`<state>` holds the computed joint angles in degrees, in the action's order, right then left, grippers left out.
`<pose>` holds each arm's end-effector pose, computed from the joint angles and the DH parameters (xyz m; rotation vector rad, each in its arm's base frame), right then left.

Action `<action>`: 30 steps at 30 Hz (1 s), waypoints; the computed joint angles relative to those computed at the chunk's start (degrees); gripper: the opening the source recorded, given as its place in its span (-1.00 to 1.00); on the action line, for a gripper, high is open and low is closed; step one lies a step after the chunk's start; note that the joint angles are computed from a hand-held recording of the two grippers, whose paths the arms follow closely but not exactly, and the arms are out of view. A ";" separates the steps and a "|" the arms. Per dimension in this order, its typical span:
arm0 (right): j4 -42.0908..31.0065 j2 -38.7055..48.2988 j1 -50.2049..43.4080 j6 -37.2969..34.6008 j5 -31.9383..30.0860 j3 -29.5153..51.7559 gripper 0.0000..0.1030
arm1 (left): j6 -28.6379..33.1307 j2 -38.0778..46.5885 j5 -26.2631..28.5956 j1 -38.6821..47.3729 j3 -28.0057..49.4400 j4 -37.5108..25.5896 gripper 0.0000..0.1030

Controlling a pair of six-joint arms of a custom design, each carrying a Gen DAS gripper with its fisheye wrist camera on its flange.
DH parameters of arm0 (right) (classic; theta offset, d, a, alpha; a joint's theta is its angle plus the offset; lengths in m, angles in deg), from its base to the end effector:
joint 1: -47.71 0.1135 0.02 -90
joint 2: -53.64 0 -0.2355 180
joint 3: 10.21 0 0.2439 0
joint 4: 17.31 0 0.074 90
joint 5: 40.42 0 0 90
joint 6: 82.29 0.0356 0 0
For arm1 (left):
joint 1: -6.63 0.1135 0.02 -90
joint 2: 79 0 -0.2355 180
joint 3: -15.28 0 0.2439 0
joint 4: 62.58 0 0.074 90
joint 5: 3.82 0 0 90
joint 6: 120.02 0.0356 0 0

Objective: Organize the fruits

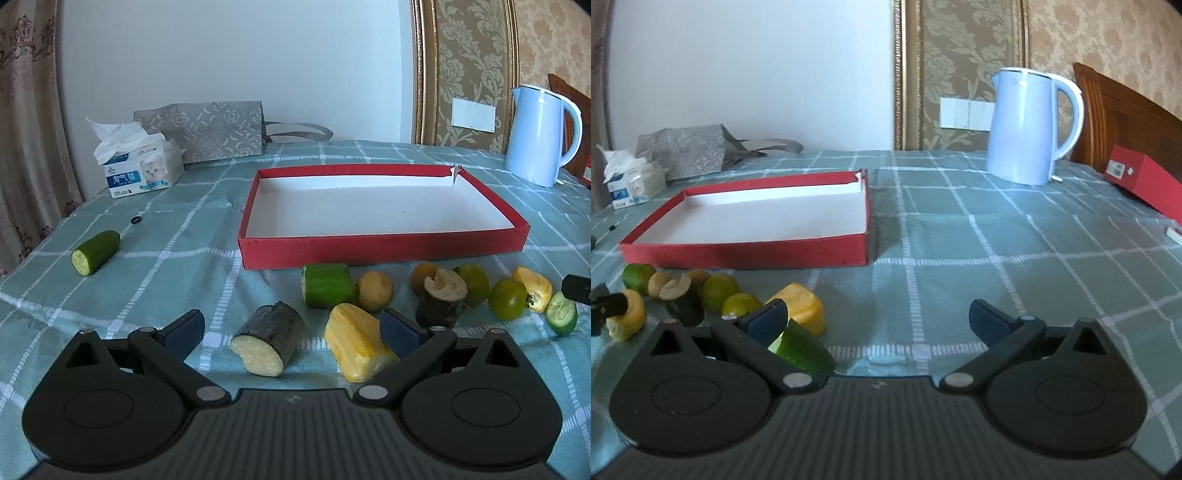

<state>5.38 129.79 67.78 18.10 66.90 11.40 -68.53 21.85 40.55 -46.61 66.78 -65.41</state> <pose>0.1885 0.0576 0.0865 0.0000 2.0988 -0.0019 0.1903 -0.2122 0.0816 -0.0315 2.1575 0.1003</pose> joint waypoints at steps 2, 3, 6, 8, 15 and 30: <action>1.60 0.60 1.41 -1.22 2.44 -0.55 1.00 | 0.05 0.40 -0.07 -0.16 0.67 -0.60 0.98; 2.39 0.31 1.66 -1.59 3.05 -1.12 1.00 | 0.38 0.67 0.07 -0.10 1.01 -0.71 0.98; 3.64 -0.82 1.44 -1.85 3.46 -2.33 1.00 | 0.78 1.95 0.14 -0.27 2.17 -0.80 0.98; 3.95 -1.04 1.12 -1.78 3.89 -2.57 1.00 | 1.01 2.56 0.83 0.06 2.55 -0.37 0.98; 6.09 2.44 0.79 -1.79 3.75 -1.41 1.00 | 1.25 5.41 1.96 1.24 4.65 0.23 0.98; 11.98 6.19 1.03 -2.27 -0.37 -2.89 1.00 | -0.51 9.47 1.88 3.05 9.57 -2.75 0.98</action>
